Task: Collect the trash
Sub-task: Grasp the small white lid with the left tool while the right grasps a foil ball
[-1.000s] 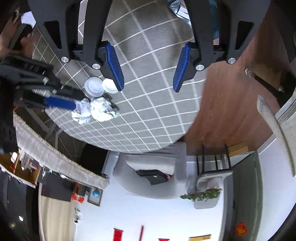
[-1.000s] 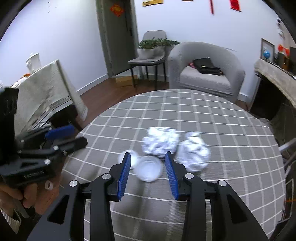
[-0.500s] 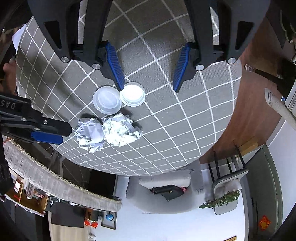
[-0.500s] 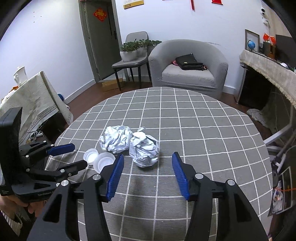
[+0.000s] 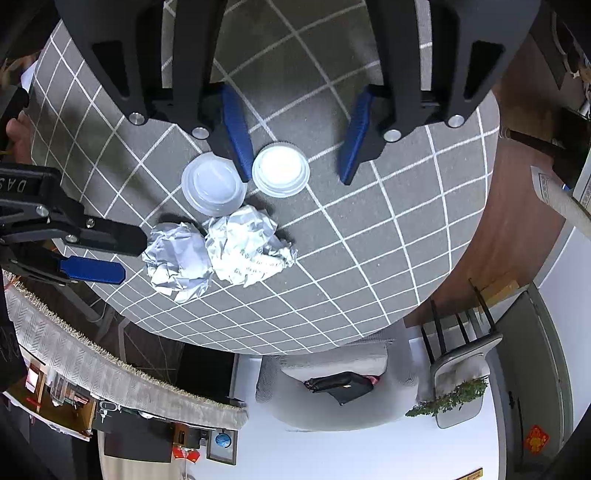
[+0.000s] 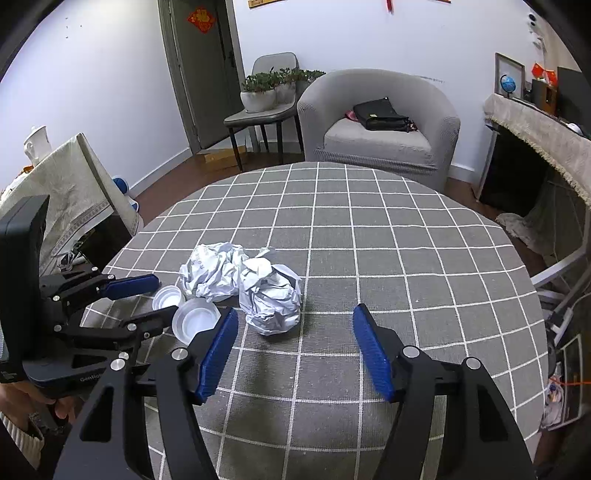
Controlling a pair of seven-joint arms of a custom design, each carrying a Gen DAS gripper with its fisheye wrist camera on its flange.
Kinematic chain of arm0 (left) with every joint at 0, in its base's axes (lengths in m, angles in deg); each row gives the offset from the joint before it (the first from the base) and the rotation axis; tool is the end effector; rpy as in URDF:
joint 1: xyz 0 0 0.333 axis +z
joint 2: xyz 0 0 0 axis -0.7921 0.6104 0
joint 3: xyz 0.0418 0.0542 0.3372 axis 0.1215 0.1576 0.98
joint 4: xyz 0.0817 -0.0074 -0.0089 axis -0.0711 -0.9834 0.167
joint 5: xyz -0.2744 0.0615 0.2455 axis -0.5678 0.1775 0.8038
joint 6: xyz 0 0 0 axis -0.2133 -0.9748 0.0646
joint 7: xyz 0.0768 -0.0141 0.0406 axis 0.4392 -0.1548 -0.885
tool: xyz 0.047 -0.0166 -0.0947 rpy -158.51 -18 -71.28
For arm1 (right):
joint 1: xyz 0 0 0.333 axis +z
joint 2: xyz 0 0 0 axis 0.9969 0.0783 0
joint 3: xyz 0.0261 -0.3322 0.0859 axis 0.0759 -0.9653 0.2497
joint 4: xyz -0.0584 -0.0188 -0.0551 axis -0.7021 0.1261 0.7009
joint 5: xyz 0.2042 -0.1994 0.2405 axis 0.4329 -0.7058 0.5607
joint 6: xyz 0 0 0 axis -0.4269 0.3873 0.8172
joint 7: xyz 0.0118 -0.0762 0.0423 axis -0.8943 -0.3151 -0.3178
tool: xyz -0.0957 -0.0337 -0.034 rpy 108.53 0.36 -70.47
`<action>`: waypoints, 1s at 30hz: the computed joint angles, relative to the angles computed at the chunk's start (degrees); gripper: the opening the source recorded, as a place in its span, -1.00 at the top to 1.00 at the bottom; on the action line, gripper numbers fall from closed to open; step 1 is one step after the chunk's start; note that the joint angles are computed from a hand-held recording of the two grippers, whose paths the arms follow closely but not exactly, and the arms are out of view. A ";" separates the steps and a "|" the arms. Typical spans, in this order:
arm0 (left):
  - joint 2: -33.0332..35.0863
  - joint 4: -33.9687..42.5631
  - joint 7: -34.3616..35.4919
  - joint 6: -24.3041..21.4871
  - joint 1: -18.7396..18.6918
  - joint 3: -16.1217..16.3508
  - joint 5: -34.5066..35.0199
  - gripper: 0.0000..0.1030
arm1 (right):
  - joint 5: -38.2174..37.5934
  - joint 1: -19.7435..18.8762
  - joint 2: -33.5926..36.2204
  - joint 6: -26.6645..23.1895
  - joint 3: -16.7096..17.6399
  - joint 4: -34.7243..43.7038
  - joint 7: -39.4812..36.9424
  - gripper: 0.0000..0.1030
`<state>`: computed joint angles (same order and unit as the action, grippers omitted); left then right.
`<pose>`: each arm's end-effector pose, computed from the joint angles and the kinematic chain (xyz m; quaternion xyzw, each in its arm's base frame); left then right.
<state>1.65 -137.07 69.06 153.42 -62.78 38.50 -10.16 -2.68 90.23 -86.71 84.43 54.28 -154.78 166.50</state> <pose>0.5912 -0.2965 0.5836 -0.3212 0.8787 -0.3344 0.1132 0.5018 0.1329 0.6000 -0.5700 0.7243 -0.2617 0.2865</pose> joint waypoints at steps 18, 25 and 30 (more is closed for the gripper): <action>-0.22 -0.17 2.17 0.11 1.24 -0.42 -4.31 0.37 | 4.24 2.85 5.02 -2.08 -2.21 4.87 -3.99 -0.27; -0.56 -0.01 3.79 -0.87 1.99 -0.08 -6.52 0.37 | 2.55 4.40 7.50 -4.31 -3.11 7.70 -2.92 -0.18; -0.70 0.08 4.37 -1.45 2.23 0.27 -7.48 0.37 | 1.68 5.44 8.02 -4.95 -3.74 8.34 -2.46 0.20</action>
